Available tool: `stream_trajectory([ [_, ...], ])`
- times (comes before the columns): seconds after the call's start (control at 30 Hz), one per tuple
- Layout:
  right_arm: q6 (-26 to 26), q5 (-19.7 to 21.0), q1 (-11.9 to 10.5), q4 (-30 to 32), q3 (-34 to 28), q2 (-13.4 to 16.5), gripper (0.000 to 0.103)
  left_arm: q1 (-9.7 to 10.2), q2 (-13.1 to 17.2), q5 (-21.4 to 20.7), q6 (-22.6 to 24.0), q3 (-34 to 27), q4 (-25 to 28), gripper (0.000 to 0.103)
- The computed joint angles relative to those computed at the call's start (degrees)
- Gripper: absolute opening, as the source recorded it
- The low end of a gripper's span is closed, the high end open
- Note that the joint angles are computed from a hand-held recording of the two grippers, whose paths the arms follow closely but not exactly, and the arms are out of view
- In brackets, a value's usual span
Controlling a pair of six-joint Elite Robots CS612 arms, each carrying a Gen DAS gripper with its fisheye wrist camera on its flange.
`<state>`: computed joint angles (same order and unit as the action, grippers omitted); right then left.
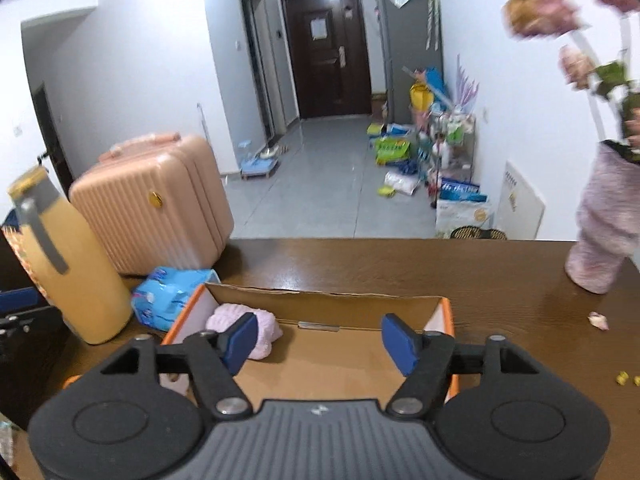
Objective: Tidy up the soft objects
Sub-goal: 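Withdraw both tools from the box back toward the pile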
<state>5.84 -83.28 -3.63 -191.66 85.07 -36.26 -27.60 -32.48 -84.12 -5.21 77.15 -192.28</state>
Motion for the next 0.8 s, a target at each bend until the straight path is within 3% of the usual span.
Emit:
stream_trajectory([
  [0.07,-0.73,-0.77,0.17,-4.5,4.02,-1.92,0.081,-0.37,-1.8,0.07,0.21,4.2,-4.2,0.088],
  [0.2,-3.79,-1.9,0.81,-14.23,11.62,-4.56,0.086,-1.46,-4.07,0.51,2.29,12.33,-14.78,0.096],
  [0.4,-3.9,2.4,0.89,-27.85,22.22,-6.02,0.087,-3.57,-4.92,1.89,4.88,22.96,-31.31,0.101],
  [0.63,-3.6,2.21,2.48,-41.48,30.83,-4.38,0.091,-5.77,-4.9,2.3,0.88,32.28,-40.83,0.103],
  [0.8,-5.38,-2.24,5.47,-50.95,35.37,-1.73,0.095,-8.44,-3.41,9.3,-2.34,37.88,-47.71,0.103],
])
